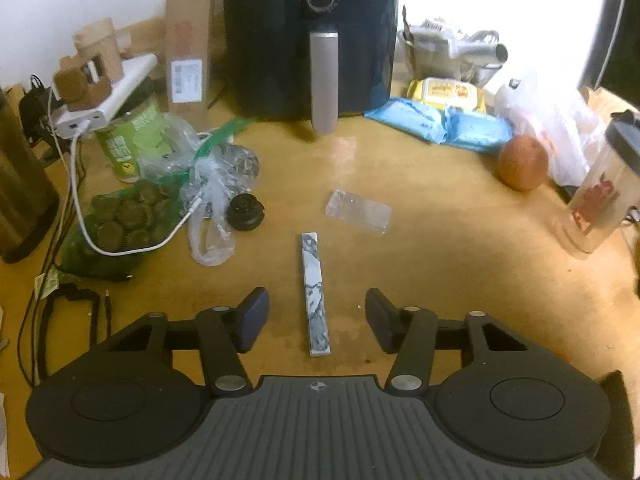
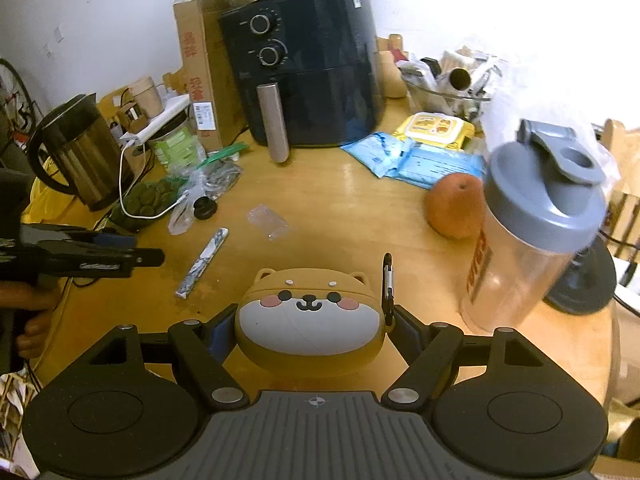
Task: Organize rigid objects
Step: 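Grasp the marble-patterned stick with the left tool while the right tool holds the case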
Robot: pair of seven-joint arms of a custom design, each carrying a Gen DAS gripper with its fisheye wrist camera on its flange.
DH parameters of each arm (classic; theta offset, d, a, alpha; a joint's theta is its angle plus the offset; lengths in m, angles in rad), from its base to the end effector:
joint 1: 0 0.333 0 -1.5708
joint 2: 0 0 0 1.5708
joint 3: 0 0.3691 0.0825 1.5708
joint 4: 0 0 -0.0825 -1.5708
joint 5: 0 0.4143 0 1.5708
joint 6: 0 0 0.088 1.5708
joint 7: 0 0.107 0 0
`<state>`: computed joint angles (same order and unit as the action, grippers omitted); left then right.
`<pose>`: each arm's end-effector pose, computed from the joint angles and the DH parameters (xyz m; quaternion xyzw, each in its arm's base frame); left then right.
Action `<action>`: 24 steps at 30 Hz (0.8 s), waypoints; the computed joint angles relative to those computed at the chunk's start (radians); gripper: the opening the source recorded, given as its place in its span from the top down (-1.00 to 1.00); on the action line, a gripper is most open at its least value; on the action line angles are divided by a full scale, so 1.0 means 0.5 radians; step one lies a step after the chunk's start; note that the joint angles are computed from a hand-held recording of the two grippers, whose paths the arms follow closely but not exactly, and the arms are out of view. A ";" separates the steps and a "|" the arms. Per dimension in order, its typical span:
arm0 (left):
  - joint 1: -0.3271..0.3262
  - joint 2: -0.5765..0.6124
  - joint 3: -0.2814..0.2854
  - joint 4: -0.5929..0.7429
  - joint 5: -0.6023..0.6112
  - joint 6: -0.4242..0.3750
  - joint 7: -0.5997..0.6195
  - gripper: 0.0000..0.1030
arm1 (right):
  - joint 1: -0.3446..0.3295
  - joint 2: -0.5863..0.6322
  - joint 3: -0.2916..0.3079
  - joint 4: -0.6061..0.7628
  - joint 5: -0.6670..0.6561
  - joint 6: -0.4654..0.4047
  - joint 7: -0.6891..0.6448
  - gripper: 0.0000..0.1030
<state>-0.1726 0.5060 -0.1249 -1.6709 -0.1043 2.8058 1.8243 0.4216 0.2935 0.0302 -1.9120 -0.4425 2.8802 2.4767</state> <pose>0.7445 -0.2053 0.4148 -0.5131 0.7985 -0.2636 0.1722 0.6204 0.3262 0.4505 -0.6401 0.6864 -0.1536 0.3091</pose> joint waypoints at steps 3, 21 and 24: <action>-0.021 0.082 0.018 0.098 0.030 -0.059 -0.009 0.10 | 0.031 -0.035 -0.032 -0.035 -0.048 -0.003 0.079 -0.55; -0.069 0.501 0.057 0.705 0.194 -0.545 -0.041 0.67 | 0.013 -0.158 -0.025 -0.162 -0.268 -0.080 0.435 -0.55; -0.073 0.516 0.059 0.743 0.207 -0.590 -0.038 0.69 | 0.002 -0.161 -0.013 -0.167 -0.272 -0.081 0.435 -0.55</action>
